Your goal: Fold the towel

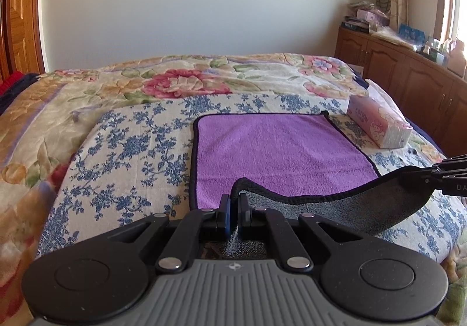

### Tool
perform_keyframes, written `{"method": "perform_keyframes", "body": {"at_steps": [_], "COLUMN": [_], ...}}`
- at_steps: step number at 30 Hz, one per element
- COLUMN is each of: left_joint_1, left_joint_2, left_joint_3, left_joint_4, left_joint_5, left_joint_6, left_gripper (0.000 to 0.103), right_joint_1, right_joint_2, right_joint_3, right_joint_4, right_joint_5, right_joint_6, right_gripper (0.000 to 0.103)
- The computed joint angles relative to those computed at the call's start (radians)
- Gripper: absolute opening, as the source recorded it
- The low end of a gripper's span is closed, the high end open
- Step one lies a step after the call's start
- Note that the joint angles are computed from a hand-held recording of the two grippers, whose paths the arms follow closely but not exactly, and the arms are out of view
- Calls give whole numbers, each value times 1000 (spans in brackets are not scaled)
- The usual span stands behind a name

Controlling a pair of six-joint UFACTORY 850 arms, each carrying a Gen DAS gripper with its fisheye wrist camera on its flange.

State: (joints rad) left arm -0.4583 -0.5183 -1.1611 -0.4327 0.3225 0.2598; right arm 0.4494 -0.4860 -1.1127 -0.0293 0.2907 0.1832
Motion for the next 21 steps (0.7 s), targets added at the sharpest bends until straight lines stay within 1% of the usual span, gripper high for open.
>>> {"method": "perform_keyframes", "body": {"at_steps": [5, 11, 21], "left_joint_1": [-1, -7, -8], "left_joint_2": [3, -1, -12], "left_joint_3": [0, -11, -32], "left_joint_4": [4, -16, -30], "left_joint_5": [13, 22, 20], "left_joint_6": [-7, 23, 40], "left_gripper": [5, 5, 5], "right_joint_1": [0, 3, 0], "right_joint_2": [1, 5, -4], "right_joint_3": [-3, -8, -35], "right_joint_4": [9, 33, 60], "right_joint_5": [10, 15, 11], "right_joint_6": [-6, -44, -87], "right_gripper": [4, 4, 4]}}
